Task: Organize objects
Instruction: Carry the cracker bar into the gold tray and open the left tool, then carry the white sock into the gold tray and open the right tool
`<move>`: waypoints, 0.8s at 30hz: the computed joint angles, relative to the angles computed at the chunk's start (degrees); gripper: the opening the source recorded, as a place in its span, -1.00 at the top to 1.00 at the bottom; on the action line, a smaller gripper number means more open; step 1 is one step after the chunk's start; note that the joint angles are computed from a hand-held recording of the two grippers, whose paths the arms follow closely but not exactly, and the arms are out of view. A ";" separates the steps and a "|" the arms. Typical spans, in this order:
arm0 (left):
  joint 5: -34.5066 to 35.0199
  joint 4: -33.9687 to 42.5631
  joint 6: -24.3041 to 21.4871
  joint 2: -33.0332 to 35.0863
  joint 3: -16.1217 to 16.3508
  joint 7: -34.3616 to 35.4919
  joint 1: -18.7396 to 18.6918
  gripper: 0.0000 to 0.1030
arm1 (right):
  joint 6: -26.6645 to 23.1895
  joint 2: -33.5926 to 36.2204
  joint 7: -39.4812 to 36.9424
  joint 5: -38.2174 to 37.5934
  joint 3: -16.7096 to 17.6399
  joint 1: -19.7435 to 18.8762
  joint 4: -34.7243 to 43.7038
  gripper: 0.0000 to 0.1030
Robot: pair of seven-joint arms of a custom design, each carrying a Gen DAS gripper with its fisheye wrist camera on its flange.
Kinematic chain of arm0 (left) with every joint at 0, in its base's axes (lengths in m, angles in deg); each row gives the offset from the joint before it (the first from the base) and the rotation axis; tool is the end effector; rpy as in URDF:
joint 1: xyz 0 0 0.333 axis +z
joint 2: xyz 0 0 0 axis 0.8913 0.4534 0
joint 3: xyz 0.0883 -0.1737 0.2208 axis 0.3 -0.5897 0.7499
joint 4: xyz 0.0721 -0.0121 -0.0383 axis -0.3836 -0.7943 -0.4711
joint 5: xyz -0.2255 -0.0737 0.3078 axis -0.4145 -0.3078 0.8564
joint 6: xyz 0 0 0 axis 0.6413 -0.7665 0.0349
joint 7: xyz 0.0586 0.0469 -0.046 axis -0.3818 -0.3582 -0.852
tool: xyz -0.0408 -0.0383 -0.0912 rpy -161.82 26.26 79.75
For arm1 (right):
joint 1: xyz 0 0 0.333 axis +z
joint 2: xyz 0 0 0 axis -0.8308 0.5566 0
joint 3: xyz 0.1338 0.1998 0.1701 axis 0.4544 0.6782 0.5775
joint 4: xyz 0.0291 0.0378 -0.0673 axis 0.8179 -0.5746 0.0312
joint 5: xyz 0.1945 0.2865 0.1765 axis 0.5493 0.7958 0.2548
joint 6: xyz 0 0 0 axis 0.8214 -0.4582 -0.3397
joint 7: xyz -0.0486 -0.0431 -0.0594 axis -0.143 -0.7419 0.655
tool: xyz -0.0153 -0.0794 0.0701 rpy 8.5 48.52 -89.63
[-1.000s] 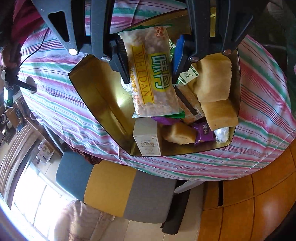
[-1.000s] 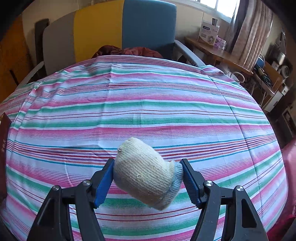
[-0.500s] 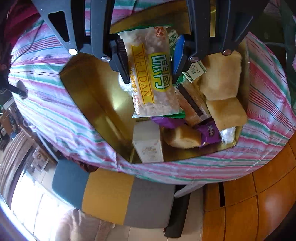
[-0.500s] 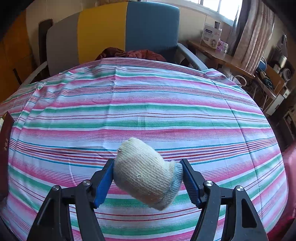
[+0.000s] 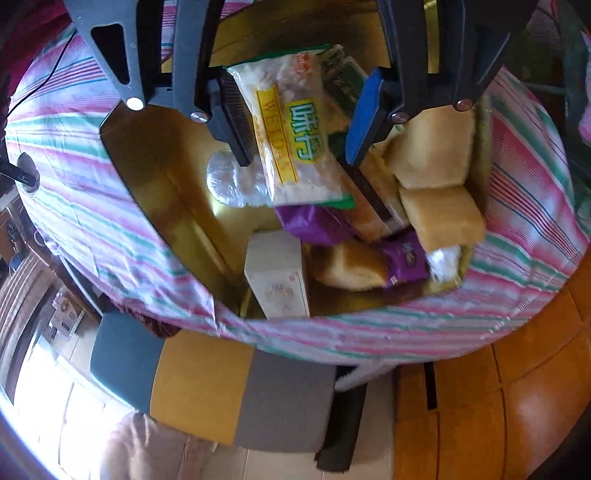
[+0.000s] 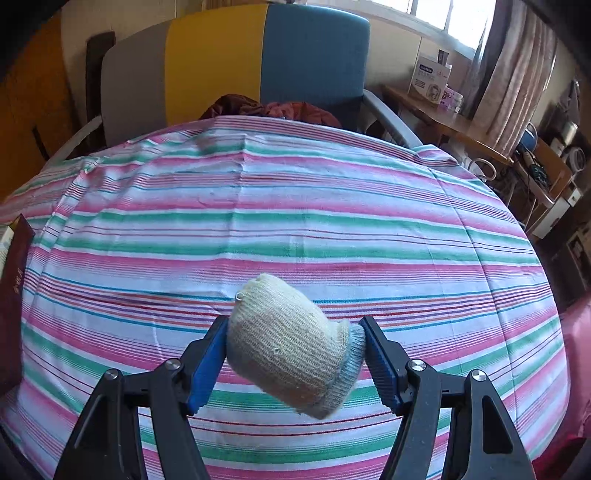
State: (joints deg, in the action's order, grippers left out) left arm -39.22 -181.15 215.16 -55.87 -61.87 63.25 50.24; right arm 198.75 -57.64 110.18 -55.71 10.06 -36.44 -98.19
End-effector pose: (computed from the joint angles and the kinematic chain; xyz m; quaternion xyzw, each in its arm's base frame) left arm 0.4308 -0.2637 0.4585 -0.7206 0.6108 -0.2537 0.2081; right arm 0.5044 0.2624 0.4767 -0.6405 0.7071 -0.2438 0.1742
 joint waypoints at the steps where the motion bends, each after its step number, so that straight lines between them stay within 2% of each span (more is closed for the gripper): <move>1: 0.85 -0.42 -0.01 -1.02 -0.25 -0.80 0.28 -0.05 | 0.28 0.24 -0.20 -0.01 0.26 0.27 0.75 -0.37; 6: 4.25 -1.79 -0.69 -5.12 -1.27 -4.05 1.70 -0.16 | 1.69 3.41 -2.17 -0.09 1.48 3.15 6.85 -0.37; 10: 4.90 -2.59 -1.50 -7.20 -1.54 -5.22 2.34 -0.17 | 5.81 7.76 -5.02 1.32 1.91 6.88 12.74 -0.37; 16: 4.87 -4.48 -2.71 -10.01 -1.58 -6.56 2.68 -0.17 | 11.07 16.59 -13.35 7.20 2.57 13.42 22.90 -0.37; 21: 4.08 -6.25 -3.58 -12.25 -1.67 -7.16 2.94 -0.17 | 9.66 25.29 -22.43 11.97 3.44 18.24 33.64 -0.38; 24: 3.44 -7.69 -3.37 -13.93 -1.32 -7.69 3.26 -0.20 | 5.53 30.59 -26.90 13.81 2.72 20.99 40.48 -0.38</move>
State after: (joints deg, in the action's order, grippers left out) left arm -35.78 -188.83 211.79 -69.80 -63.19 55.56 53.50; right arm 204.28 -27.05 83.28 -41.90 12.78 -15.45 -57.71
